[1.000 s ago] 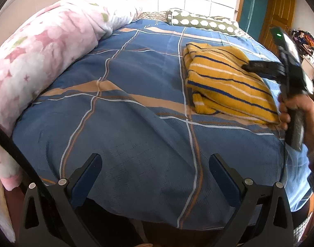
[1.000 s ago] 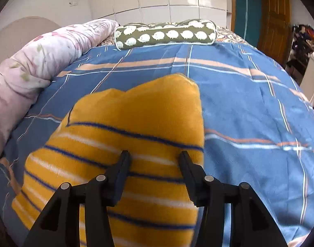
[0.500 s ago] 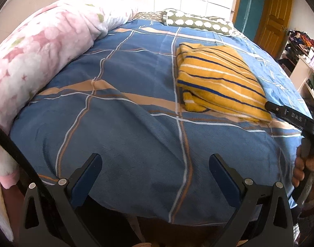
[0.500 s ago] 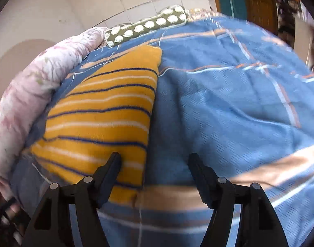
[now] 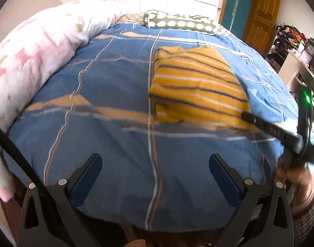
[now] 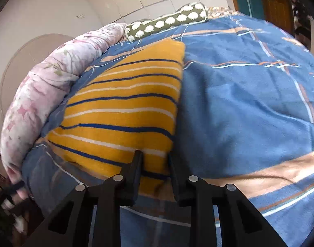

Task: Fold small clothes

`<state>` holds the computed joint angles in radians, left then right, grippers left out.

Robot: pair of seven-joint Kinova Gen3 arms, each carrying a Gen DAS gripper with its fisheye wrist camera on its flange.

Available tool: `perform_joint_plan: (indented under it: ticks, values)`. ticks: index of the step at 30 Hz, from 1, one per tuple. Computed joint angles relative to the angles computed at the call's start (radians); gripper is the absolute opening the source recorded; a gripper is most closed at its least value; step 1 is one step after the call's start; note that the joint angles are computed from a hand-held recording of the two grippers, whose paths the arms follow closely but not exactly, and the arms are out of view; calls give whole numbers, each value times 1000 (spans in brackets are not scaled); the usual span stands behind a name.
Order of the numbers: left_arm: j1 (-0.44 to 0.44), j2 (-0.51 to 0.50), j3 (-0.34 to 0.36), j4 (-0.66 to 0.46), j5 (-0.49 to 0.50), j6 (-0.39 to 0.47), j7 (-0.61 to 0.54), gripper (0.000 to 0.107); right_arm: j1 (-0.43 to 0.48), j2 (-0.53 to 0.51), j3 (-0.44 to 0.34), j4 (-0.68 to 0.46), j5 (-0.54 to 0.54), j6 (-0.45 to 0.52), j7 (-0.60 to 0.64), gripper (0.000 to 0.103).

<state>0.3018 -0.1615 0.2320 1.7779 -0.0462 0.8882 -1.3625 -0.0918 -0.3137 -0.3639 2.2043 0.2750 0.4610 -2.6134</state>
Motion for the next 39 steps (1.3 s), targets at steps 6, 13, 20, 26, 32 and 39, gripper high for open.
perform_joint_plan:
  ticks: [6,13,20,26,32,39]
  values:
    - [51,159,6,-174,-169,-74,59,103,51,-75,-41,107,-22,-130,-24,37]
    - [154,454,-50,-414,-346,39,125,103,127,-83,-114,102,-52,-127,1,39]
    - [148,435,-118,-336,-227,-27,140,103,168,-86,-212,32,-11,13,-38,49]
    - [108,352,-118,-210,-172,-68,149,103,169,-89,-301,-29,102,169,-133,50]
    - [35,261,-118,-107,-48,-77,110,103,123,-79,-345,-72,186,293,-213,54]
    - [-7,158,-66,-93,54,-81,-3,103,59,-78,-367,-95,255,395,-305,59]
